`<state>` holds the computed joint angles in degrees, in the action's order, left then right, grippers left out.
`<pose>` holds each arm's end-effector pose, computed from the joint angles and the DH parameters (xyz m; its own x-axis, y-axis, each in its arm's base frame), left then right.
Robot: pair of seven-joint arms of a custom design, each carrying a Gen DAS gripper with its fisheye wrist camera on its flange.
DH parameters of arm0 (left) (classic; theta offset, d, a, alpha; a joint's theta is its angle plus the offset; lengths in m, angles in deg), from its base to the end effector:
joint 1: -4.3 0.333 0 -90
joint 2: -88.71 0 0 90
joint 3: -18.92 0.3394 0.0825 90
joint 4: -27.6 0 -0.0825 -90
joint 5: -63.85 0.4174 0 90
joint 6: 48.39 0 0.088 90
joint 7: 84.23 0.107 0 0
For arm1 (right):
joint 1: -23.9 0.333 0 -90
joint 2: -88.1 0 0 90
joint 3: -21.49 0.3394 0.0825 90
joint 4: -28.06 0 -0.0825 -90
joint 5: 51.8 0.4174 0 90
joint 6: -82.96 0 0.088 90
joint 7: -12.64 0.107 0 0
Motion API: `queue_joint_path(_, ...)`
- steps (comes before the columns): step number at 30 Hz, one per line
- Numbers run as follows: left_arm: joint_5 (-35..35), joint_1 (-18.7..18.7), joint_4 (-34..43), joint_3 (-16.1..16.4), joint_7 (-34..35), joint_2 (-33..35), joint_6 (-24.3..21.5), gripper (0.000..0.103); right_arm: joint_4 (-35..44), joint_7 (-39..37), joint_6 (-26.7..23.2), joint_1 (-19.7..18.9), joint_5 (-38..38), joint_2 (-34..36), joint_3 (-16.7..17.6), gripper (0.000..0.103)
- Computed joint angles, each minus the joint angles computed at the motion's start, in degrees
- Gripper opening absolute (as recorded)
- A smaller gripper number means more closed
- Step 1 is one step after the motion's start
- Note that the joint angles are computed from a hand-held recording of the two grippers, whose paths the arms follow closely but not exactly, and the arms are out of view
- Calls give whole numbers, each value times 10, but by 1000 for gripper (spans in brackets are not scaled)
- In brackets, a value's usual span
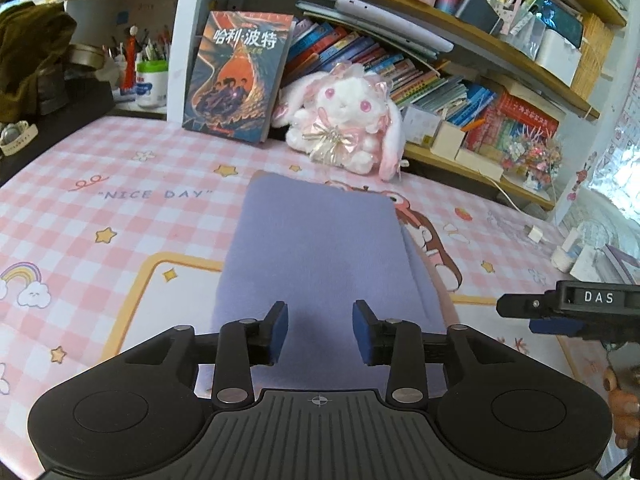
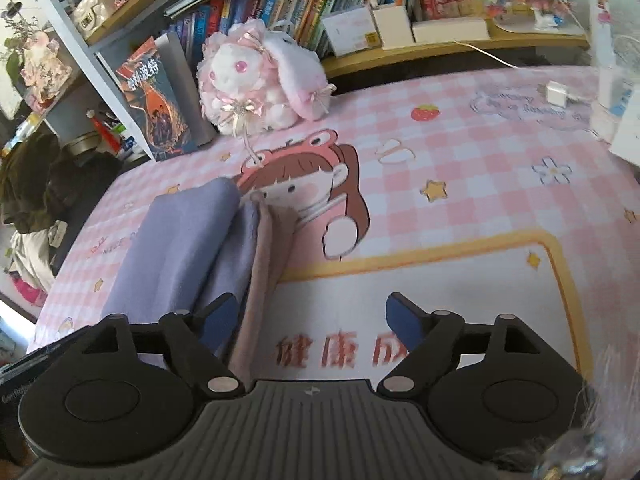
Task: Fold clothes
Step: 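Open both grippers and release the folded sweater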
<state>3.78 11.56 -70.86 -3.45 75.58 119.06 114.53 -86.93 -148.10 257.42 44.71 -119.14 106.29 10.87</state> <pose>0.7292 -0.1094 0.3426 -0.4990 -0.8359 0.2285 -0.6443 0.1816 -0.7429 0.6246 0.1916 0.3464 -0.3694 -0.8467 -0.3829 -0.5927 0.5321 -0.6047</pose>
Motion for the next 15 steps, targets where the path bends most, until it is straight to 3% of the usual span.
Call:
queue_joint_path(2, 1, 10, -2, 1, 6, -4, -16, 52, -6, -3, -29, 6, 21, -8, 11, 82)
queue_joint_path(10, 47, 13, 1, 34, 9, -6, -69, 61, -7, -7, -158, 26, 49, -29, 62, 84)
queue_joint_path(15, 74, 20, 2, 43, 23, -5, -94, 69, -2, 9, -212, 39, 67, -29, 88, 86)
